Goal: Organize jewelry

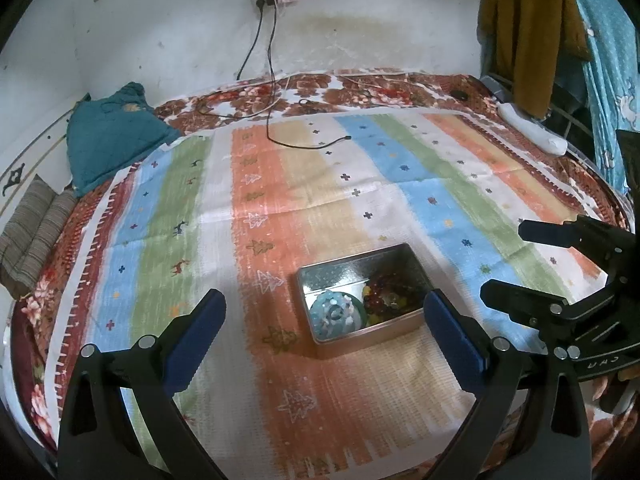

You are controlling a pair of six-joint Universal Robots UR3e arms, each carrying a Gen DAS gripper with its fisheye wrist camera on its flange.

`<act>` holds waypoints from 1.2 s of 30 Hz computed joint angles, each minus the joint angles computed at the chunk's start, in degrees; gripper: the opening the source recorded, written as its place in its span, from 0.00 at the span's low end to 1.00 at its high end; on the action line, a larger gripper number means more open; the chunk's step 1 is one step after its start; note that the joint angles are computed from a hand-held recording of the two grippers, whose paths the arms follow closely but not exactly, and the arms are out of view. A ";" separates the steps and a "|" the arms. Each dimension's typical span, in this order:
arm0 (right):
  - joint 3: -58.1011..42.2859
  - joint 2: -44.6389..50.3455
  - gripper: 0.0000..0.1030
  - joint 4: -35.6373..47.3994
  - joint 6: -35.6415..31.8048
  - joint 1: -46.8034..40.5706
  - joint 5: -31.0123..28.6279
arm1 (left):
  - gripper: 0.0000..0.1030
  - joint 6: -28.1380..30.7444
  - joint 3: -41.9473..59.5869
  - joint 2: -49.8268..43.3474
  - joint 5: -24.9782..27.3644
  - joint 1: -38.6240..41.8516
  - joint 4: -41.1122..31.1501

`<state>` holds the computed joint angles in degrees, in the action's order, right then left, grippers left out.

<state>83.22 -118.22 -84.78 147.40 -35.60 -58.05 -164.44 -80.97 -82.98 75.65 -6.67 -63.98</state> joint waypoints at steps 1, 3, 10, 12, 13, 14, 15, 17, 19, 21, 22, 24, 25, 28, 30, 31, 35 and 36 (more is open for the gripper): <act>0.30 -0.56 0.93 0.21 -0.40 -0.55 0.28 | 0.94 -0.22 0.12 -0.09 0.22 -0.22 0.05; 0.81 -1.09 0.94 -0.21 -0.17 -0.66 0.32 | 0.94 -0.37 -0.06 0.02 0.33 -0.31 0.38; 1.67 -2.97 0.94 0.46 -1.72 -1.89 1.73 | 0.94 -2.48 -2.75 2.86 -2.32 2.72 2.66; 1.68 -3.06 0.94 0.56 -1.89 -2.26 2.20 | 0.94 -2.37 -2.99 3.28 -3.53 3.66 2.48; 1.69 -3.20 0.94 0.78 -2.17 -2.63 2.48 | 0.94 -2.33 -3.23 3.49 -3.61 3.68 2.68; 1.66 -3.32 0.94 0.99 -2.39 -2.95 2.88 | 0.94 -2.21 -3.26 3.52 -3.68 3.63 2.79; 1.70 -3.57 0.94 1.32 -2.68 -3.27 3.17 | 0.94 -2.04 -3.32 3.52 -3.69 3.49 2.93; 1.80 -3.80 0.94 1.45 -2.84 -3.51 3.28 | 0.94 -1.65 -3.57 3.65 -3.73 3.32 3.18; 1.78 -4.04 0.94 1.73 -2.99 -3.92 3.55 | 0.94 -1.30 -3.74 3.83 -4.12 3.36 3.08; 1.45 -4.07 0.94 1.99 -2.99 -4.39 3.97 | 0.94 -0.95 -3.81 3.90 -4.13 3.23 3.11; 1.27 -4.15 0.94 2.40 -3.17 -4.76 4.29 | 0.94 -0.88 -3.91 3.92 -4.00 3.08 3.21; 1.13 -4.11 0.94 2.43 -3.11 -4.90 4.43 | 0.94 -0.59 -4.04 4.00 -3.91 2.83 3.28; 1.09 -4.17 0.94 2.44 -3.14 -5.02 4.56 | 0.94 -0.47 -4.08 4.00 -3.88 2.75 3.36; 1.05 -5.00 0.94 3.45 -4.18 -6.53 5.90 | 0.94 -0.14 -4.13 4.13 -4.09 2.72 3.34; 1.05 -5.67 0.94 4.47 -5.06 -7.78 6.98 | 0.94 0.00 -4.26 4.23 -3.99 2.56 3.48; 0.97 -5.91 0.94 4.96 -5.43 -8.30 7.45 | 0.94 0.12 -4.32 4.26 -3.95 2.48 3.54; 1.28 -6.48 0.94 4.80 -5.69 -8.70 7.68 | 0.94 0.64 -5.21 4.48 -2.71 1.28 5.39; 1.36 -6.76 0.94 5.05 -5.99 -8.97 7.82 | 0.94 0.58 -5.38 4.47 -2.49 0.99 5.93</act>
